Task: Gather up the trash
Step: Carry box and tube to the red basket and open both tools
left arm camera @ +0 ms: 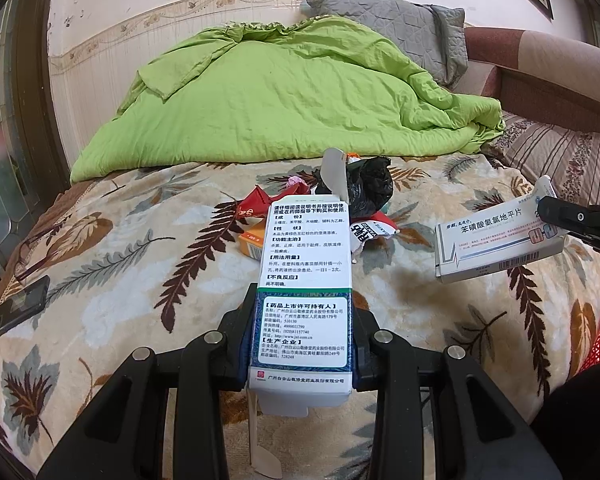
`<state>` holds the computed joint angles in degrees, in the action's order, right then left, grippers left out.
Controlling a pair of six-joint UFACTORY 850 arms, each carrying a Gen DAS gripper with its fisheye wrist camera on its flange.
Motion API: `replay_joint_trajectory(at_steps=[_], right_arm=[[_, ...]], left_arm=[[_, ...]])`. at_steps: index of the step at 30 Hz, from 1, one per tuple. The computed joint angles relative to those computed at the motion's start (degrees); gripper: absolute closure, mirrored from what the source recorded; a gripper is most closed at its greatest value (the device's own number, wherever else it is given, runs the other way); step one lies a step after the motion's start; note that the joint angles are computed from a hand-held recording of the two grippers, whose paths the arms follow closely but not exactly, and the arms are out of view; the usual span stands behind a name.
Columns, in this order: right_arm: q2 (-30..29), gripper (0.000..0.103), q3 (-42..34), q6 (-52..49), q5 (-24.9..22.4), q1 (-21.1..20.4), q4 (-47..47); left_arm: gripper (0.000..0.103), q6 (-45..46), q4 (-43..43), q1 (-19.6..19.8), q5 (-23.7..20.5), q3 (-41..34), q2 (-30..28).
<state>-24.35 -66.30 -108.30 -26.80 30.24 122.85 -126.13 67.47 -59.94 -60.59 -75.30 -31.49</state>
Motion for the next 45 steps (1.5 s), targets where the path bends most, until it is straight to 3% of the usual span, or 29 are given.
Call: replay_joint_trajectory(at_steps=[20,29,34,40,45], right_arm=[[1.22,0.094,1.24,1.03,-1.28,-0.54,0.27],[4.00,0.094,4.64,3.32,-3.19,-1.54,-1.00],[6.92,0.094,7.48,4.94,-4.91,-3.66,-2.02],[12.88,0.094,12.93,4.20,-4.49,-7.65,-1.89],[18.07,0.094,17.46,3.86,-2.39,-12.12,-3.02]], left_arm=[[0.069,-0.40,2.44,-0.05,1.16,1.33,0.83],[0.069,-1.71,5.76,0.07,5.33,2.28,1.57],[0.069,1.14,5.98,-0.84,4.65,0.27,0.36],[0.069,4.63,7.63,-2.11,6.93,-5.05,-1.90],[0.069,11.16,8.70,-2.86,12.35,-13.08,-5.74]])
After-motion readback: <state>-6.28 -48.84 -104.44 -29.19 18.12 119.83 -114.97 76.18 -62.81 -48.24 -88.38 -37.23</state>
